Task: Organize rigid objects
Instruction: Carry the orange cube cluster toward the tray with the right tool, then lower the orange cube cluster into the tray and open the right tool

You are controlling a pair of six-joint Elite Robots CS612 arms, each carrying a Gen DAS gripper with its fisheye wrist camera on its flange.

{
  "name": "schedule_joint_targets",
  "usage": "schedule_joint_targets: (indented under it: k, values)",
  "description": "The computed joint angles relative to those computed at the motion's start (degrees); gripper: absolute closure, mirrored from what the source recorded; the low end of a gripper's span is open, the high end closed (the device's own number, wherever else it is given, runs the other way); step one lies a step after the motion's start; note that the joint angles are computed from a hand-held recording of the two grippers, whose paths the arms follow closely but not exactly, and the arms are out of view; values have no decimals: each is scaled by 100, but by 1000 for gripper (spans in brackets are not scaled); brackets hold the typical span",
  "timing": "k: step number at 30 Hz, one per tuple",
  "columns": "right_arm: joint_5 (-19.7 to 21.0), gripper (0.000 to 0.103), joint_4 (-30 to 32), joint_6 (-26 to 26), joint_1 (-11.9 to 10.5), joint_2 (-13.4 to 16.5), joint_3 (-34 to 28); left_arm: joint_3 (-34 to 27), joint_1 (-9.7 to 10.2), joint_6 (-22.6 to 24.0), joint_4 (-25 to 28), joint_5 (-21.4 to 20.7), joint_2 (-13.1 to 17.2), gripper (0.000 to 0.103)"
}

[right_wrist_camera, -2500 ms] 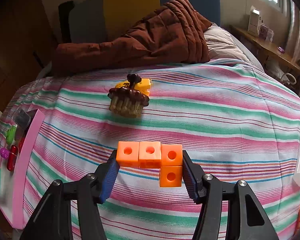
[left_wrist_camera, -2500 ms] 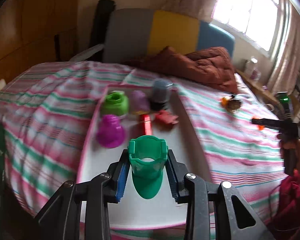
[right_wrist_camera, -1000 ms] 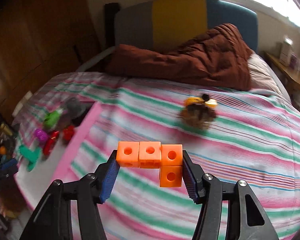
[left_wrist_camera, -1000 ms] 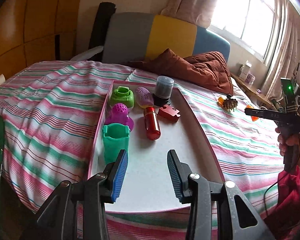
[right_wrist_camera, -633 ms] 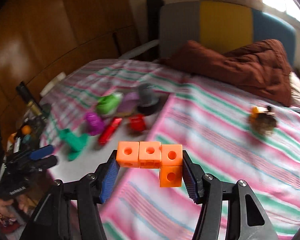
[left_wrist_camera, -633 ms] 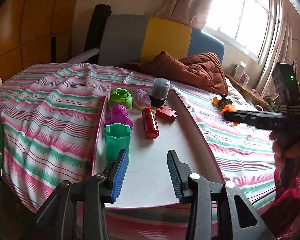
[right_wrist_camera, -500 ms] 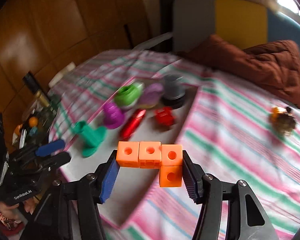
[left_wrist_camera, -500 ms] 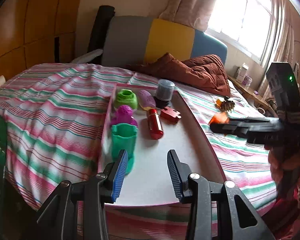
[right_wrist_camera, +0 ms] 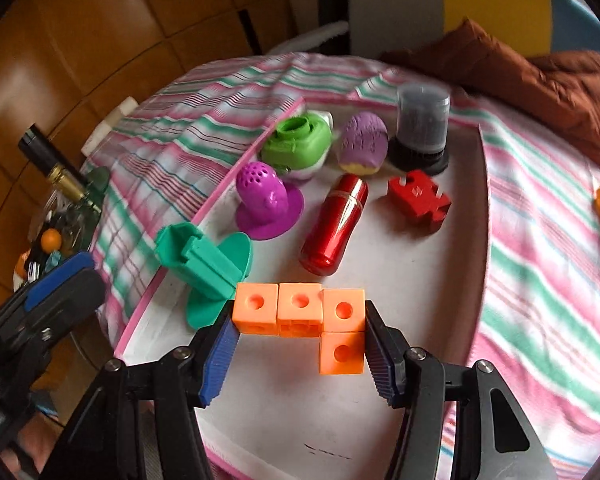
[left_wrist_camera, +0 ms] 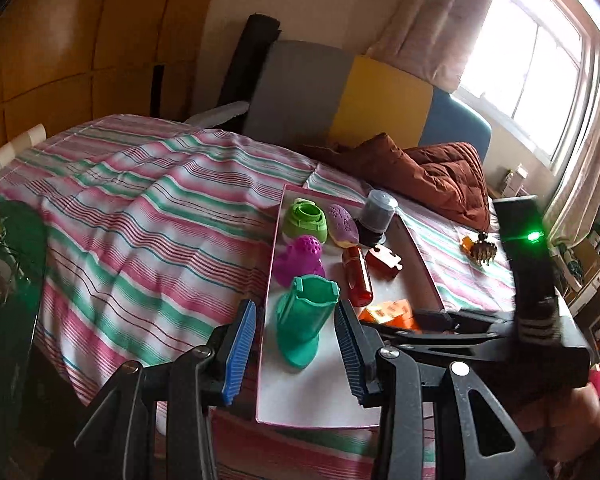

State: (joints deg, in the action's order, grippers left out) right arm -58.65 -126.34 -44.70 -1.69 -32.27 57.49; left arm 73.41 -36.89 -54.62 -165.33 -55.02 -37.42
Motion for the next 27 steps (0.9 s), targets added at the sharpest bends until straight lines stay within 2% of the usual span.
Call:
schedule_joint_targets:
  k: [4, 7, 13, 17, 21, 27]
  values:
    - [-21, 43, -217, 501, 41, 71, -27, 19, 10, -55, -29, 13, -10, 62]
    - [138, 40, -235, 731, 38, 99, -41, 3, 19, -65, 29, -41, -8, 62]
    - [635, 38, -634, 447, -76, -78, 294, -10, 17, -66, 80, -103, -1, 62]
    - [710, 37, -778, 519, -161, -141, 383, -36, 14, -23, 101, -181, 18, 62]
    - [691, 31, -934, 852, -244, -145, 373, -95, 14, 158, 75, -344, 57, 62]
    - [400, 31, -1150, 1150, -332, -87, 245, -205, -13, 581, -46, -635, 137, 62]
